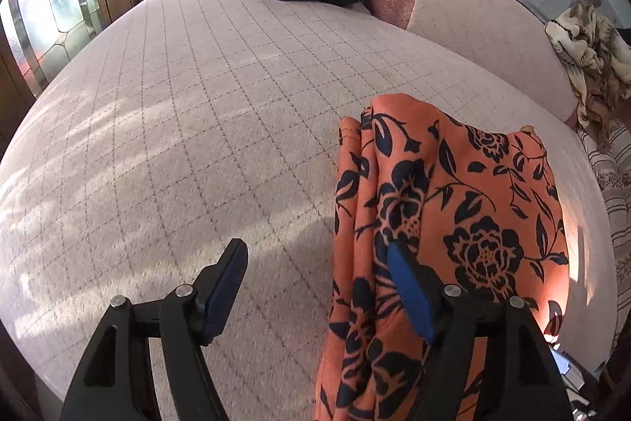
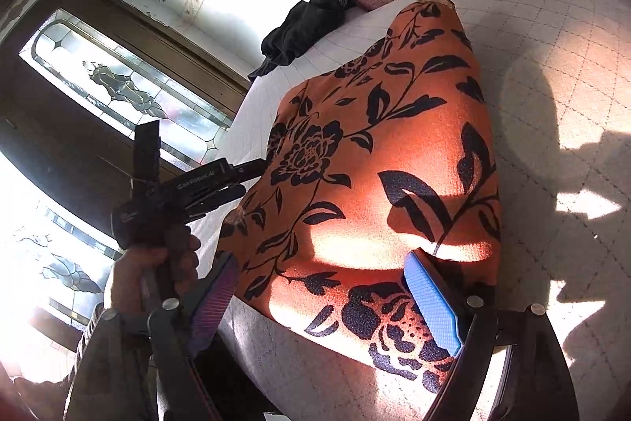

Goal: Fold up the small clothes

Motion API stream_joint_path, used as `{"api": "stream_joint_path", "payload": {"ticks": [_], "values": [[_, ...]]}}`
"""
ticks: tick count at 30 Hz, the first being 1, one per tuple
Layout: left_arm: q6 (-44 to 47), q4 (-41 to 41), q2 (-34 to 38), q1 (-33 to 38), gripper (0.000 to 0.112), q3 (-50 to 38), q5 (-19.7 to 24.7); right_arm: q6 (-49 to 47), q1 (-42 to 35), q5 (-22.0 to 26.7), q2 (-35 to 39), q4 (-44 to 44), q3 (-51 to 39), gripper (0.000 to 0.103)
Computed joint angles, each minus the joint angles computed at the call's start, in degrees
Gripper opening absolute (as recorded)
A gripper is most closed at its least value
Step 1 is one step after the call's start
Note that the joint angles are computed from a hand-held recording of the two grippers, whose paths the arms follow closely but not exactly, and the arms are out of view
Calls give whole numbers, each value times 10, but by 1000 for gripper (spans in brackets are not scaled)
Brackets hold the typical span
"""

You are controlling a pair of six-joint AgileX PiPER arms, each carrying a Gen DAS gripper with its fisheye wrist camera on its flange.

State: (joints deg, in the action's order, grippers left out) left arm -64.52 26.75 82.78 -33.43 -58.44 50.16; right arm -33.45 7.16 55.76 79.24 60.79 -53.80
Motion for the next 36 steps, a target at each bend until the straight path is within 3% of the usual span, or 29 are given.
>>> {"api": "stream_joint_path", "payload": {"ticks": [7,19,25,29,33,36], "values": [[-120,87,-73,-141,75,21,106,109,19,1,-47,-64,-23,88],[-169,96,-111,-188,75,43,131,212,76,-30,-93,-135,-38,88],[-177,91,-98,-177,76,69,115,220,104,-62,-72,-136,-65,88],[-186,67,-73,-156,83,125,47,228,118,-61,-5,-154,-52,88],[-186,87,-113,-166,83,110,69,170,74,-50,-43,-90,-36,88],[-136,75,-135,-120,83,96,20,141,20,-32,-59,-85,-49,88]]}}
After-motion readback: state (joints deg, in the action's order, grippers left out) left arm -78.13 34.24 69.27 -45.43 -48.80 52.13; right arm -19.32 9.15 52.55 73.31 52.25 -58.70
